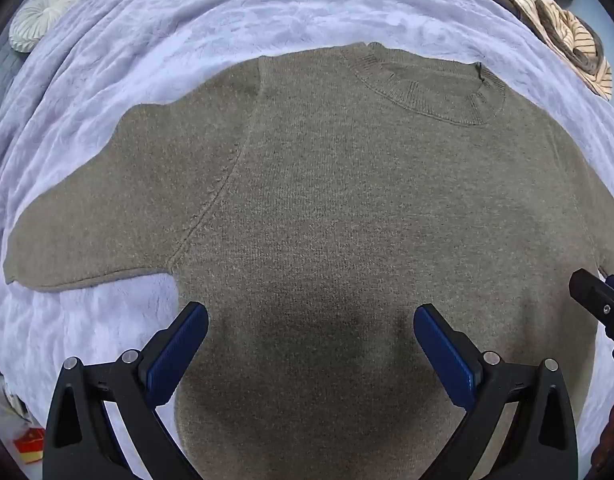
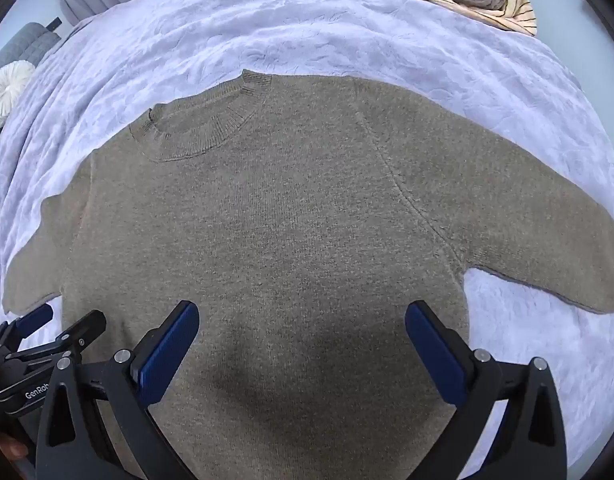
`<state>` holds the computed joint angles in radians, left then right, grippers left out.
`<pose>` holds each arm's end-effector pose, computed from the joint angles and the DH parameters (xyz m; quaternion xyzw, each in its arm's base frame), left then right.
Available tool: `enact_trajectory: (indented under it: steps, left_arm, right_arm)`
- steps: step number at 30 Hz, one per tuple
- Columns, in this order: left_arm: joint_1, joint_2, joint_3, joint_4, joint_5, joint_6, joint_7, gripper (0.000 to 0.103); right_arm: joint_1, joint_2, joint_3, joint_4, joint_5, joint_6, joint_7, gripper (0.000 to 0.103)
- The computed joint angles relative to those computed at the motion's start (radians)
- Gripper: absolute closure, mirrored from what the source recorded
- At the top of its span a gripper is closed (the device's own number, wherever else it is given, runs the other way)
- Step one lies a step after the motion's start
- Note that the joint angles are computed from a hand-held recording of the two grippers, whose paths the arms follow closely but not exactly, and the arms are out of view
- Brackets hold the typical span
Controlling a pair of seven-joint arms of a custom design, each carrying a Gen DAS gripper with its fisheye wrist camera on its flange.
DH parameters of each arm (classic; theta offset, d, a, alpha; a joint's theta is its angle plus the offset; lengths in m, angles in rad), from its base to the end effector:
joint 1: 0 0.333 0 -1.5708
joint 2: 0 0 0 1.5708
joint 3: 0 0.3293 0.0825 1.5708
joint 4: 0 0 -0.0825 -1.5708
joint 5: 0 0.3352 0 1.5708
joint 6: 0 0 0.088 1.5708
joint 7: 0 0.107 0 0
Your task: Fold small clothes
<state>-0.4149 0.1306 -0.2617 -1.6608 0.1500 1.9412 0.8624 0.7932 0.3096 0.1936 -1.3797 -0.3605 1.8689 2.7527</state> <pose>0.4580 -0.3431 0.5660 -0.7015 0.7064 -0.0717 0.0620 0.3845 0.4963 0.5805 -0.6478 0.7419 -0.1137 0.1305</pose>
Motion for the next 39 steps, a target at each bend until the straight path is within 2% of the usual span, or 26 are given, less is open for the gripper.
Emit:
enact_trajectory:
  steps: [10,15,19,21,31,39]
  left_arm:
    - [0.02,0.012,0.006,-0.032,-0.043,0.031,0.06,0.0]
    - [0.01,-0.025,-0.002,-0.094,-0.014,0.068,0.046,0.0]
    - [-0.003,-0.006,-0.01,-0.056,-0.006,0.023,0.022,0.0]
    - [-0.026,0.042,-0.014,0.017,0.014,-0.013,-0.008,0.0]
    - [-0.019,0.042,0.006,0.016,-0.012,-0.021,0.026,0.0]
    - [-0.025,0.05,0.008,0.032,-0.005,-0.037,0.007,0.0]
  right_arm:
    - [-0.001,0.023,-0.004,0.042,0.005,-0.014,-0.034,0.0]
    - [-0.004,0.053,-0.006,0.083,0.047,-0.041,-0.067,0.0]
    - [0.008,0.061,-0.013,0.094,0.041,-0.048,-0.056,0.0]
    - [0.01,0.058,-0.014,0.088,0.043,-0.043,-0.047,0.0]
    - [0.002,0.025,-0.008,0.046,0.046,-0.047,-0.032,0.0]
    - [0.006,0.047,-0.007,0.082,0.048,-0.072,-0.03,0.0]
